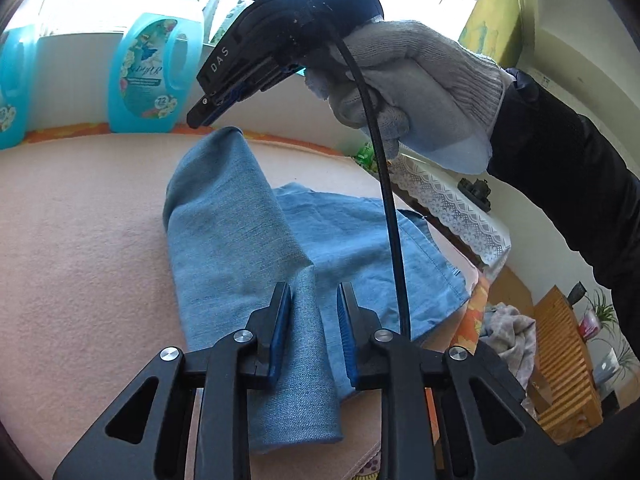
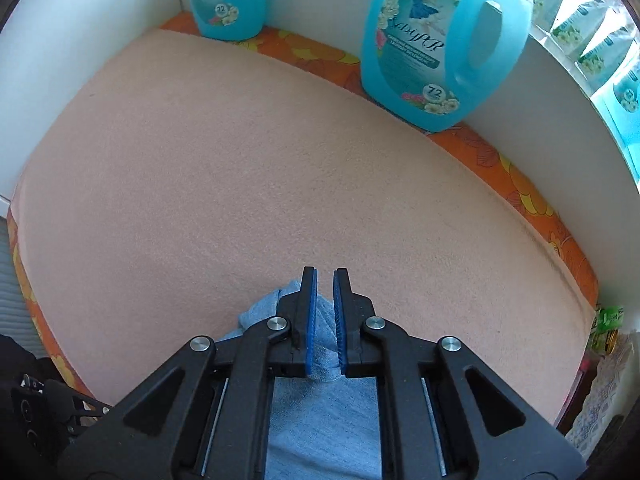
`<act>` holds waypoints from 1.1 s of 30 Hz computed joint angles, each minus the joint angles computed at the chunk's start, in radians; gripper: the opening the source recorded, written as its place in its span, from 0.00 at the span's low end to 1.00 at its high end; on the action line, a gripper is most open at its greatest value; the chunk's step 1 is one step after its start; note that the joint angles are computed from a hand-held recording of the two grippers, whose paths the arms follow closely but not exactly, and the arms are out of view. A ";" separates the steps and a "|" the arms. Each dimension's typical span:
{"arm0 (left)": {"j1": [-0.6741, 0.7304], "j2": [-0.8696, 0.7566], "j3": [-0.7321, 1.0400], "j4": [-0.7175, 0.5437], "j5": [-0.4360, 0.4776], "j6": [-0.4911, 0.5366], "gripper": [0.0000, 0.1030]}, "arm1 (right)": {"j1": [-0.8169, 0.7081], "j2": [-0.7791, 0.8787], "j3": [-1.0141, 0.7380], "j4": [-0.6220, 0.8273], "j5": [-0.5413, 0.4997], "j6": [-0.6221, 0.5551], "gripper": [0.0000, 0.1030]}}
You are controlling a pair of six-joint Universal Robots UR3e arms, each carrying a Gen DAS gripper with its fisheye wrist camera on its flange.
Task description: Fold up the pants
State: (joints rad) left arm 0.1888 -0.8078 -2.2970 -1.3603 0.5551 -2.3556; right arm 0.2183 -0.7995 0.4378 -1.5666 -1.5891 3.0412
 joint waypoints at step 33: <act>0.161 0.065 0.015 -0.227 0.009 0.144 0.20 | -0.013 -0.205 0.580 -0.420 0.042 0.083 0.38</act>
State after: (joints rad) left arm 0.3502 -0.7423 -2.2819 -1.5876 0.5636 -2.2119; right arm 0.2051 -1.0046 1.0183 -1.9866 -1.5471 3.1240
